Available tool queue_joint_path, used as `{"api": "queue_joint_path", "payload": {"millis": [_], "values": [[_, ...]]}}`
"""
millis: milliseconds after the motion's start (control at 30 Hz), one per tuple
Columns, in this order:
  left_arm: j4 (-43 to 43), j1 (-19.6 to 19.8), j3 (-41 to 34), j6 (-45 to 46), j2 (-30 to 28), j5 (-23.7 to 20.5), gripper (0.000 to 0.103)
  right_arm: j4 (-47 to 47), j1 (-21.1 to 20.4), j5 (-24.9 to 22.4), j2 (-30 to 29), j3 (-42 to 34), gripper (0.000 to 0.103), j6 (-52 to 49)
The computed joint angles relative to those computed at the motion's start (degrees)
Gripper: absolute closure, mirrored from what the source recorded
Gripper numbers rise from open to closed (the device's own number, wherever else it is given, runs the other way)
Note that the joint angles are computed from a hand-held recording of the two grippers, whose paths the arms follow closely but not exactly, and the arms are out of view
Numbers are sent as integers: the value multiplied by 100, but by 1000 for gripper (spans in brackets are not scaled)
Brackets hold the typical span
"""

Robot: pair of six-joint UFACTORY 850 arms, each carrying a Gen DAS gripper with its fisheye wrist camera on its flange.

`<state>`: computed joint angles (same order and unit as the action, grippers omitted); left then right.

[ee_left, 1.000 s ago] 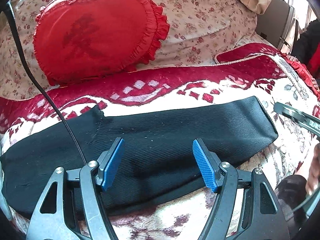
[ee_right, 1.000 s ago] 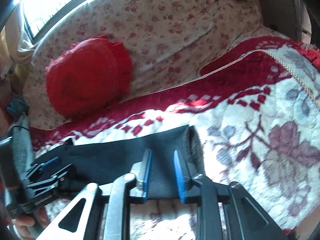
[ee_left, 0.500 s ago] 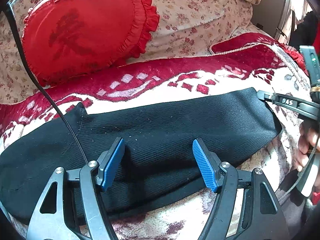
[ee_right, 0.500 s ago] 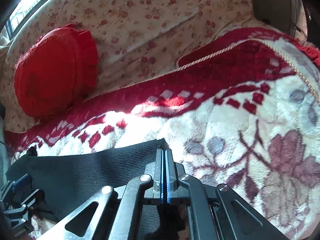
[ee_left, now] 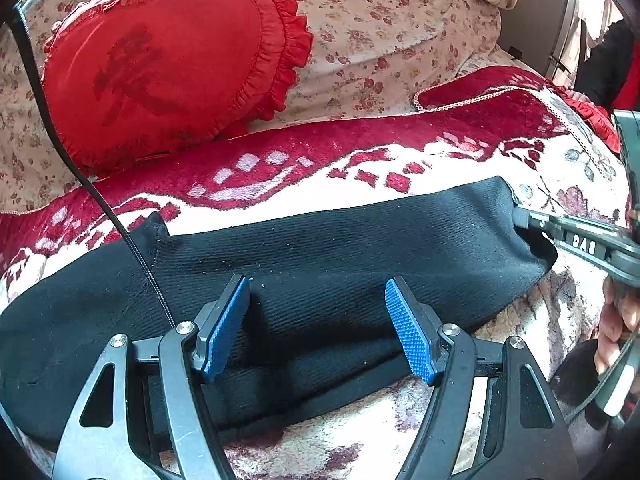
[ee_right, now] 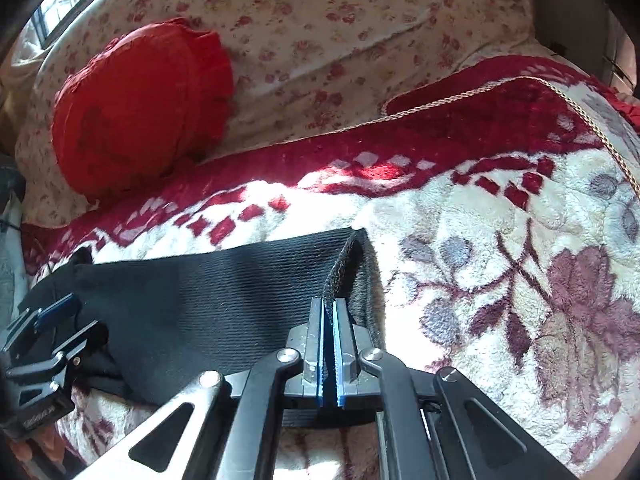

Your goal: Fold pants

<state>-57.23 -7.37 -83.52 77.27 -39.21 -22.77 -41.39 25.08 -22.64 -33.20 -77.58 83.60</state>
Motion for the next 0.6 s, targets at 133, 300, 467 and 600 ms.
{"api": "queue_joint_path", "payload": {"millis": [133,300,467,600], "values": [[-156,-7,-18,138,10,-59,32,-661,-22,-70,133,150,101,708],[-53,-33,-44,76,8,-106,32,-395,-41,-156,74,66,101,385],[-155,-55,-34,220,56,-108,32,-657,-54,-393,80,-294,100,465],[-246,-36,-67,245,63,-120,32,-546,-182,-158,-231,-1236,99,-41]]}}
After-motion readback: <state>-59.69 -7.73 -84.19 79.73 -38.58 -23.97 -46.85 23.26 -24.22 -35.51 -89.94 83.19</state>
